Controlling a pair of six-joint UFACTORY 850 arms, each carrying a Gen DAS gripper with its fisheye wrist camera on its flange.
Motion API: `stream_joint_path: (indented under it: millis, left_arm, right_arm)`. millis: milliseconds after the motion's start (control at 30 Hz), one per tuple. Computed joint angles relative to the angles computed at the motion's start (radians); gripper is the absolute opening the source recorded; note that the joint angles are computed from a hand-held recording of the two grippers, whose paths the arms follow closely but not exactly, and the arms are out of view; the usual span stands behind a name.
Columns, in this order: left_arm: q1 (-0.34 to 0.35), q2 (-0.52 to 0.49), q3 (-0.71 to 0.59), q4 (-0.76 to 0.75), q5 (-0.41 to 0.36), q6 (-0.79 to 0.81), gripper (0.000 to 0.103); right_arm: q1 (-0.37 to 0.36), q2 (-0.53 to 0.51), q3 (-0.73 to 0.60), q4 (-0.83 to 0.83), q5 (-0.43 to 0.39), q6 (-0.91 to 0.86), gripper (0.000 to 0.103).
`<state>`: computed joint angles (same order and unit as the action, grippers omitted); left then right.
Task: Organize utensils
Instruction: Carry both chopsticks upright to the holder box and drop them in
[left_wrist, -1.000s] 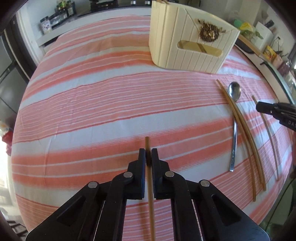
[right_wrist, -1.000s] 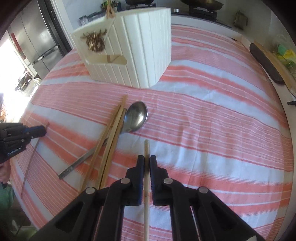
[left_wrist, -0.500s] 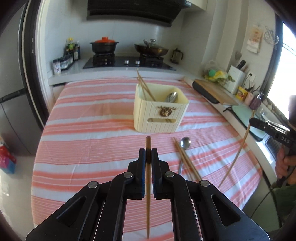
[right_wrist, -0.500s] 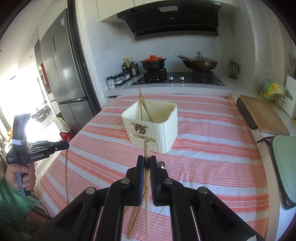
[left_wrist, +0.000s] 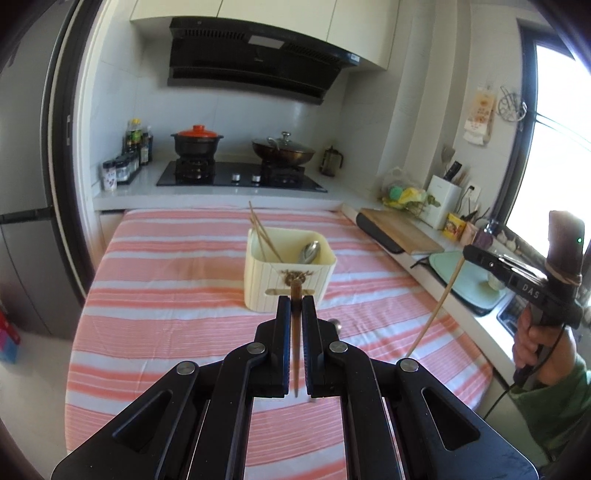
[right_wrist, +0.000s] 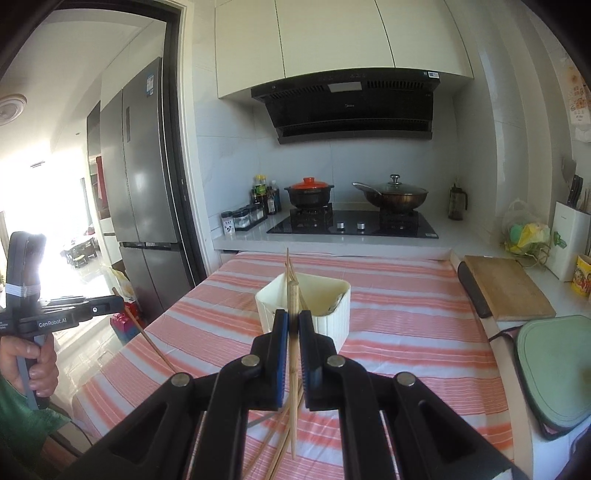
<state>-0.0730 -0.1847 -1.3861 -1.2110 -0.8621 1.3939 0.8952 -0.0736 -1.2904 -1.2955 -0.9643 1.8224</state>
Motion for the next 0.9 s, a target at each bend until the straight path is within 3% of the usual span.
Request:
stream_joint_path:
  millis: [267,433,667,800,900]
  left_arm:
    - [0.003,-0.054,-0.105,-0.031,-0.034,-0.035,0.004]
    - [-0.011,-0.101,-0.209,-0.068,-0.013,-0.064,0.004]
    - [-0.067,-0.201,-0.394,-0.177,0.111,-0.087,0.004]
    - [-0.121,-0.329,-0.569,-0.071,0.163,-0.232,0.004]
    - [-0.161,-0.441,-0.709,0.104,0.167,-0.401,0.004]
  right_arm:
    - [-0.068,-0.011,-0.031,0.026,0.044,-0.064,0.006]
    - [-0.119,-0.042,-0.086,-0.012,0.074,-0.093,0.006]
    - [-0.194,-0.124,-0.22,-0.179,0.079,-0.085,0.006]
    - [-0.242,-0.197,-0.293,-0.28,0.083,-0.056,0.006]
    - [-0.291,-0.257,-0.337,-0.25,0.15,-0.06,0.006]
